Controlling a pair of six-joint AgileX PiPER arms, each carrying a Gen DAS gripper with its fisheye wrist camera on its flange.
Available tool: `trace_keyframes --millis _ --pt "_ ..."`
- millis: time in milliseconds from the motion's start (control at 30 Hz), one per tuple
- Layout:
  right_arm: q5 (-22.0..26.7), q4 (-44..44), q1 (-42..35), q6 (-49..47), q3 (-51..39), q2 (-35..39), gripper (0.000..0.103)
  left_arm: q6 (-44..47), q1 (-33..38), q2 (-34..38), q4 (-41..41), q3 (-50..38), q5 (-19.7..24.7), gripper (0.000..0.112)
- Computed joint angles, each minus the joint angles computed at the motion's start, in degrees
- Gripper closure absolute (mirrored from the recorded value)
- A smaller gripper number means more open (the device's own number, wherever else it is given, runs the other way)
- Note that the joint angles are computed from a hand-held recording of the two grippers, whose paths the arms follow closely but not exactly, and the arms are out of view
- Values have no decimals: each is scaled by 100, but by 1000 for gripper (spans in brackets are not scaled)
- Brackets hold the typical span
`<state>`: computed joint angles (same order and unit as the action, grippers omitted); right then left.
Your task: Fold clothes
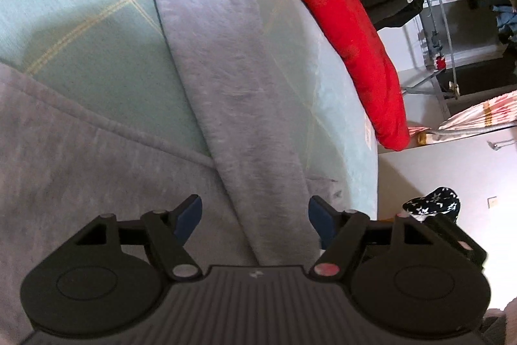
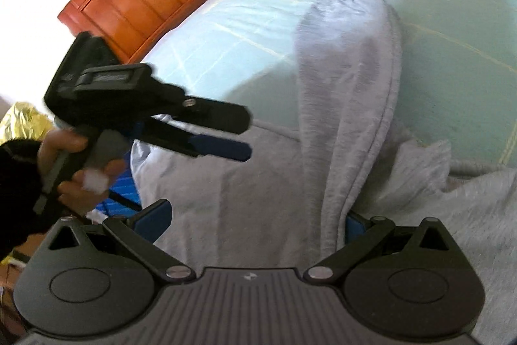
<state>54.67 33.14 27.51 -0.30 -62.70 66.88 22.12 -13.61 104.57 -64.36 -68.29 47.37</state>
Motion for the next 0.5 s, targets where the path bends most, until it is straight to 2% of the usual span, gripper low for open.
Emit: trace_keyframes --millis 100,233,367,433,500 --pt "146 -106 106 119 -186 -54 0 67 43 -46 27 84 48 40" --pt "-114 -629 301 458 -224 -65 0 25 28 -18 109 130 5 40" --pt "-338 -931 392 291 -446 344 0 69 4 -23 75 168 -28 40" --pt "-462 -870 364 176 -505 649 0 87 41 -6 104 153 -7 40" --pt "-386 -600 251 11 -559 887 0 130 104 -29 77 173 15 40"
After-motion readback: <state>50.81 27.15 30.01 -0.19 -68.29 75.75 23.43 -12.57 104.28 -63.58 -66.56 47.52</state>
